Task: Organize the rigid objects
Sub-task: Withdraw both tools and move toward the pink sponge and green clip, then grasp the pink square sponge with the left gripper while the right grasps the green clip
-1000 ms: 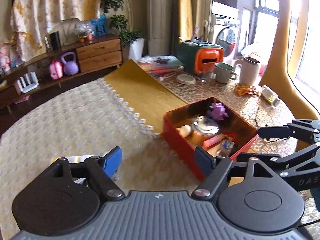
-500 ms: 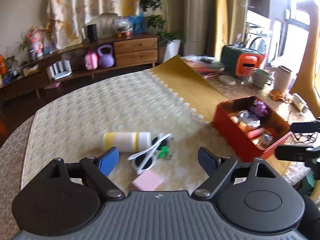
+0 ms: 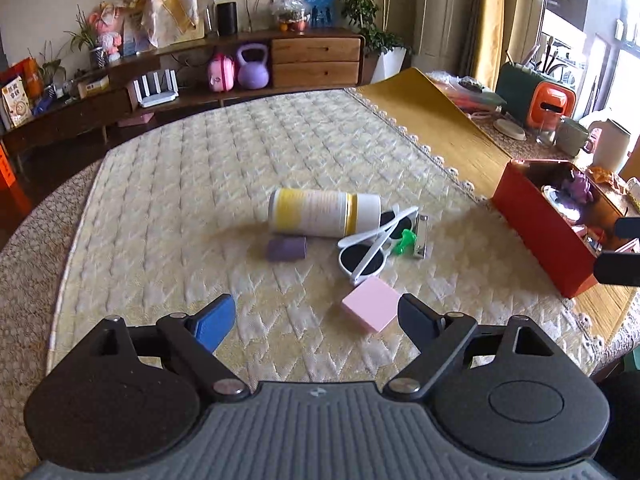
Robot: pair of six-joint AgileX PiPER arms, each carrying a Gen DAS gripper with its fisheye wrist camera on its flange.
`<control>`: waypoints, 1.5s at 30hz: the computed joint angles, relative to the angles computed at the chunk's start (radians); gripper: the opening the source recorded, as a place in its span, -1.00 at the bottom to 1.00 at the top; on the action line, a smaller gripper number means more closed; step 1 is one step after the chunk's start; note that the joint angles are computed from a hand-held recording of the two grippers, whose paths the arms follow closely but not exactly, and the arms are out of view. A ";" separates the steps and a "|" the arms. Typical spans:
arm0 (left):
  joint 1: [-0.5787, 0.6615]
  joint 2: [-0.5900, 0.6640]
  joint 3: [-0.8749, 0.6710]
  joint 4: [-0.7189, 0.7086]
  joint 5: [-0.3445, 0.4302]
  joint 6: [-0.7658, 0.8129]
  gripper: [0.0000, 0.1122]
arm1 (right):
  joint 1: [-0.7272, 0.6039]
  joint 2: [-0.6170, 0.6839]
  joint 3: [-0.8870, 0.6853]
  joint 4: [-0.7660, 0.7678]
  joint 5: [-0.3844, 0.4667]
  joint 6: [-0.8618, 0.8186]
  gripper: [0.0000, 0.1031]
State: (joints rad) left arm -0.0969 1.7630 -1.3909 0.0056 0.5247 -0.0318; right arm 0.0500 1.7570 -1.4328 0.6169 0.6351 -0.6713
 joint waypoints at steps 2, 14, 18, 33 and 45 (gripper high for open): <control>-0.001 0.010 0.007 -0.019 -0.016 0.023 0.58 | 0.004 0.014 -0.016 -0.008 0.004 0.007 0.99; -0.031 0.110 0.005 -0.130 -0.115 0.156 0.58 | 0.050 0.177 -0.209 -0.057 0.057 0.038 0.99; -0.037 0.143 -0.002 -0.136 -0.144 0.161 0.58 | 0.066 0.221 -0.254 -0.042 0.060 -0.016 0.92; -0.067 0.199 0.010 -0.020 -0.250 0.071 0.58 | 0.098 0.438 -0.526 -0.018 0.193 -0.107 0.39; -0.069 0.225 0.010 -0.048 -0.287 0.091 0.58 | 0.135 0.566 -0.700 -0.079 0.258 -0.105 0.09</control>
